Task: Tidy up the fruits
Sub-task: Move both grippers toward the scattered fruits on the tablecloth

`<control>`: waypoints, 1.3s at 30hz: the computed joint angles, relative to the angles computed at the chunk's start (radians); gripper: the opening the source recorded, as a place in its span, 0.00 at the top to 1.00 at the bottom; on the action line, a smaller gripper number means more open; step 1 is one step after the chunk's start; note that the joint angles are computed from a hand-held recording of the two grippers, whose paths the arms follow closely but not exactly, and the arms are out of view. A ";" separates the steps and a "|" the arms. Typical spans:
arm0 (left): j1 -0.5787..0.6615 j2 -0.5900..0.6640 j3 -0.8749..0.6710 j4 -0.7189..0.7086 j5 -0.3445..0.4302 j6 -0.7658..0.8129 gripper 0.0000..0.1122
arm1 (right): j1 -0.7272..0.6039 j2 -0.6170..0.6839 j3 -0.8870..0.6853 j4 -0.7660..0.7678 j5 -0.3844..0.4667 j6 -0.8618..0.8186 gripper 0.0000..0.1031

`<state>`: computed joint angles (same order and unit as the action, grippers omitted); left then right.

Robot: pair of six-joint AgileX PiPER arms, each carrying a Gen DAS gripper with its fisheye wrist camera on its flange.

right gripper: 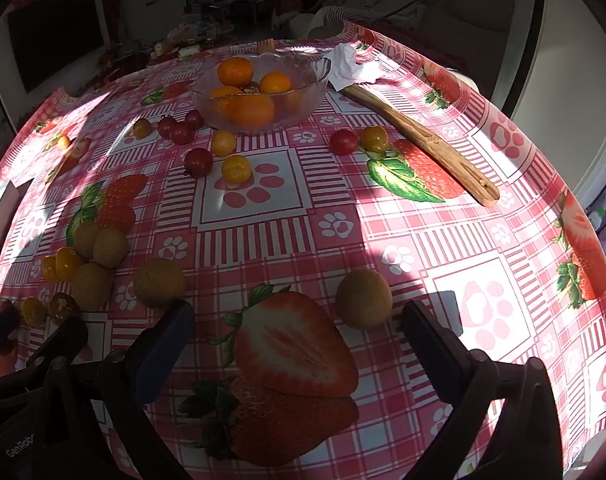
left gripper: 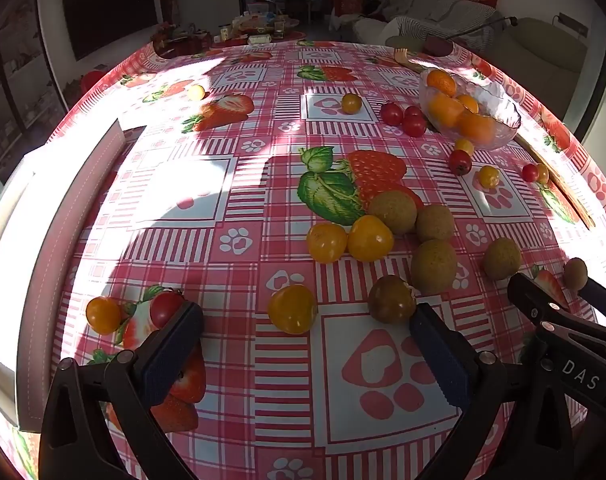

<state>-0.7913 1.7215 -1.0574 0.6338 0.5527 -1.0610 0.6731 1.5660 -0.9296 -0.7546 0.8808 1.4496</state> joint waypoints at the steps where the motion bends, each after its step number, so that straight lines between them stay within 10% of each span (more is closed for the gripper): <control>1: 0.004 -0.003 0.000 -0.018 -0.002 0.028 0.08 | -0.003 -0.004 0.004 0.003 -0.010 0.001 0.00; 20: 0.108 -0.409 0.252 -0.190 0.112 0.338 0.08 | 0.078 -0.151 0.029 0.263 0.047 -0.104 0.00; 39: 0.086 -0.404 0.205 -0.212 0.174 0.373 0.08 | 0.180 -0.225 0.022 0.287 0.155 -0.063 0.00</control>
<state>-0.7048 1.3174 -0.8529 0.4219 0.7265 -0.6885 0.8528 1.3409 -0.9073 -0.4673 1.0354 1.3864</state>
